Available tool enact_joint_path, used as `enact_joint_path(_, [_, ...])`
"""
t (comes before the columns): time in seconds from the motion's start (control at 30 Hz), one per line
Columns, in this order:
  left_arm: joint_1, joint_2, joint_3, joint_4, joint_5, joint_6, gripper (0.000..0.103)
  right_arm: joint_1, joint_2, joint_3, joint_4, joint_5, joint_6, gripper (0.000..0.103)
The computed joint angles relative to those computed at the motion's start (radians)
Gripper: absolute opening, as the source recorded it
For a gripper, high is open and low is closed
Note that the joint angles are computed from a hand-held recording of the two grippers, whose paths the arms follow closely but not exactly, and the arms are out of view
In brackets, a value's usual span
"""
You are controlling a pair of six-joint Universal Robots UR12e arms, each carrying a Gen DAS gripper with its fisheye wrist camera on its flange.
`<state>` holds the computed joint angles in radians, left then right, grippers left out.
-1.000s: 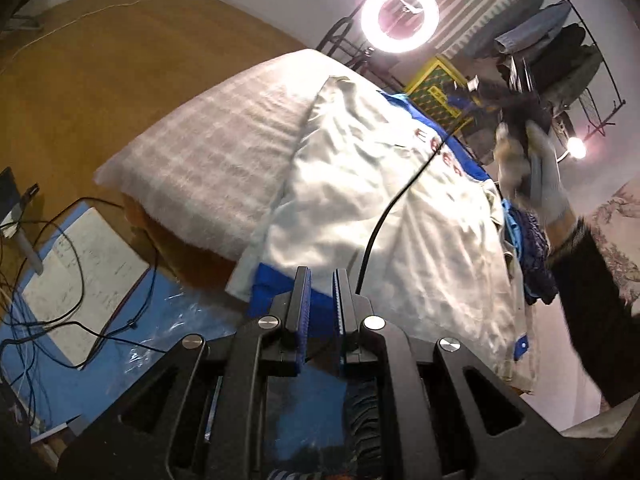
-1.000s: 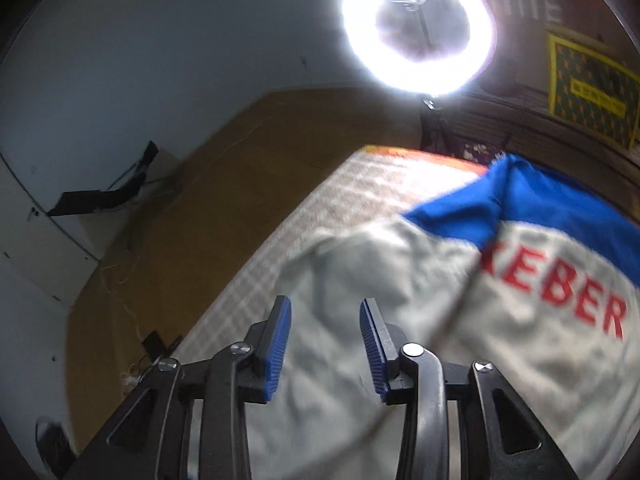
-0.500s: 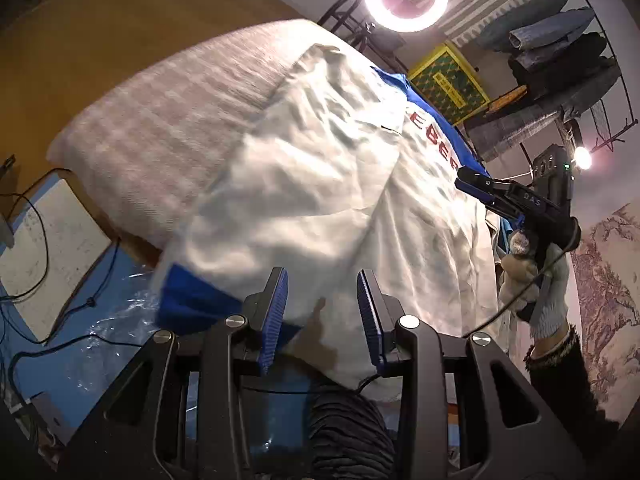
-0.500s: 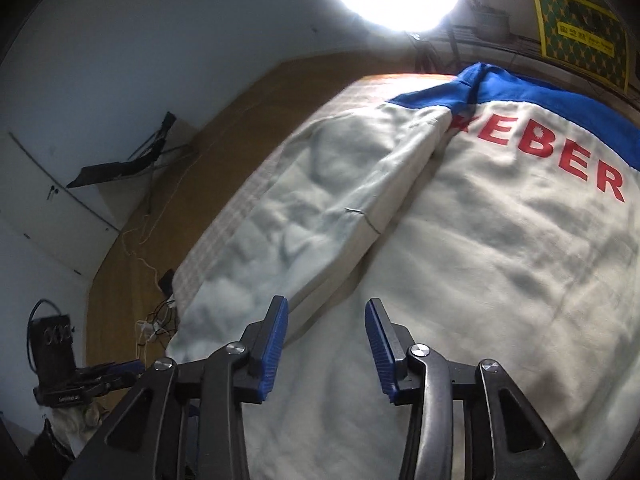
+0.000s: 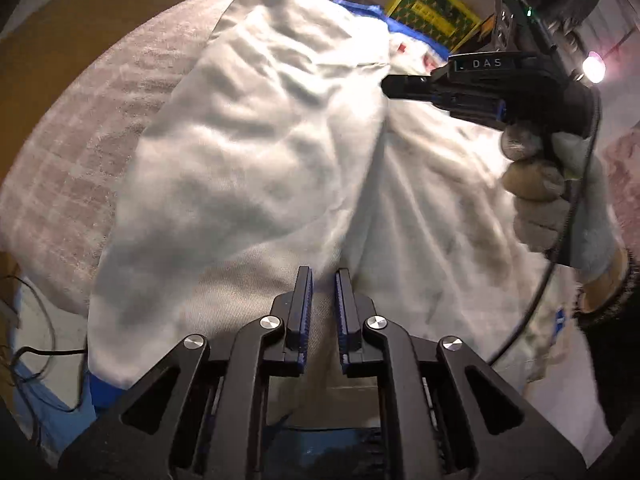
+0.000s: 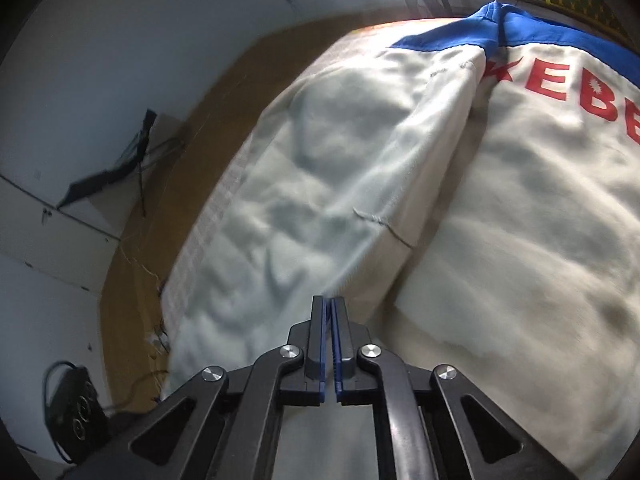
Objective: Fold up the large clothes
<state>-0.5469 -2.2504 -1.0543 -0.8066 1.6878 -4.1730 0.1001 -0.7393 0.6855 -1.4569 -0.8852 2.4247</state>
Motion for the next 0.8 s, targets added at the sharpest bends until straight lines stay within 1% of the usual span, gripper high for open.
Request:
enact_joint_path(0.03, [-0.001, 0.008, -0.012, 0.014, 0.003, 0.002, 0.006, -0.007, 0.0, -0.005, 0.018, 0.054, -0.006, 0.0])
enact_joint_path(0.07, [-0.002, 0.017, -0.026, 0.037, -0.001, 0.001, 0.005, -0.011, -0.001, -0.007, 0.026, 0.086, -0.008, 0.0])
enact_joint_path(0.13, [-0.004, 0.026, -0.041, 0.074, -0.005, 0.0, 0.004, -0.019, -0.009, 0.003, 0.015, 0.126, -0.001, 0.0])
enact_joint_path(0.2, [-0.009, 0.023, -0.034, 0.082, 0.004, 0.016, 0.004, -0.027, -0.02, 0.026, -0.013, 0.124, 0.017, 0.0])
enact_joint_path(0.23, [-0.011, 0.017, -0.023, 0.072, 0.004, 0.025, 0.004, -0.029, -0.027, 0.042, -0.037, 0.106, 0.025, 0.0])
enact_joint_path(0.27, [-0.011, 0.014, -0.02, 0.077, -0.005, 0.032, 0.004, -0.03, -0.035, 0.061, -0.067, 0.087, 0.025, 0.004])
enact_joint_path(0.3, [-0.008, 0.008, -0.015, 0.084, -0.032, 0.045, 0.004, -0.03, -0.042, 0.079, -0.103, 0.063, 0.038, 0.009])
enact_joint_path(0.33, [-0.007, 0.001, -0.004, 0.071, -0.049, 0.047, 0.004, -0.03, -0.043, 0.084, -0.12, 0.044, 0.052, 0.013])
enact_joint_path(0.37, [-0.008, -0.002, 0.001, 0.064, -0.052, 0.041, 0.004, -0.029, -0.041, 0.08, -0.119, 0.041, 0.051, 0.025])
enact_joint_path(0.4, [-0.007, -0.002, 0.002, 0.067, -0.054, 0.037, 0.004, -0.029, -0.041, 0.081, -0.129, 0.047, 0.051, 0.027])
enact_joint_path(0.47, [-0.011, 0.009, -0.015, 0.099, -0.013, 0.017, 0.004, -0.023, -0.051, 0.093, -0.173, 0.062, 0.036, 0.026])
enact_joint_path(0.53, [-0.012, 0.025, -0.038, 0.12, 0.046, -0.01, 0.004, -0.01, -0.055, 0.091, -0.206, 0.065, -0.009, 0.026])
enact_joint_path(0.6, [-0.008, 0.035, -0.059, 0.117, 0.071, -0.043, 0.004, 0.01, -0.055, 0.086, -0.249, 0.018, -0.049, 0.026])
enact_joint_path(0.63, [-0.004, 0.038, -0.072, 0.119, 0.063, -0.062, 0.004, 0.021, -0.054, 0.087, -0.27, -0.019, -0.056, 0.026])
enact_joint_path(0.67, [-0.002, 0.038, -0.082, 0.125, 0.048, -0.07, 0.004, 0.03, -0.047, 0.08, -0.264, -0.055, -0.064, 0.026])
enact_joint_path(0.7, [-0.001, 0.033, -0.085, 0.123, 0.019, -0.068, 0.004, 0.035, -0.044, 0.081, -0.262, -0.081, -0.068, 0.026])
enact_joint_path(0.73, [-0.001, 0.022, -0.077, 0.105, -0.026, -0.053, 0.004, 0.038, -0.044, 0.092, -0.276, -0.119, -0.066, 0.026])
enact_joint_path(0.77, [-0.006, 0.007, -0.063, 0.081, -0.044, -0.036, 0.004, 0.038, -0.046, 0.109, -0.297, -0.154, -0.065, 0.022])
enact_joint_path(0.8, [-0.014, 0.003, -0.059, 0.084, -0.021, -0.018, 0.004, 0.036, -0.048, 0.124, -0.312, -0.181, -0.065, 0.021])
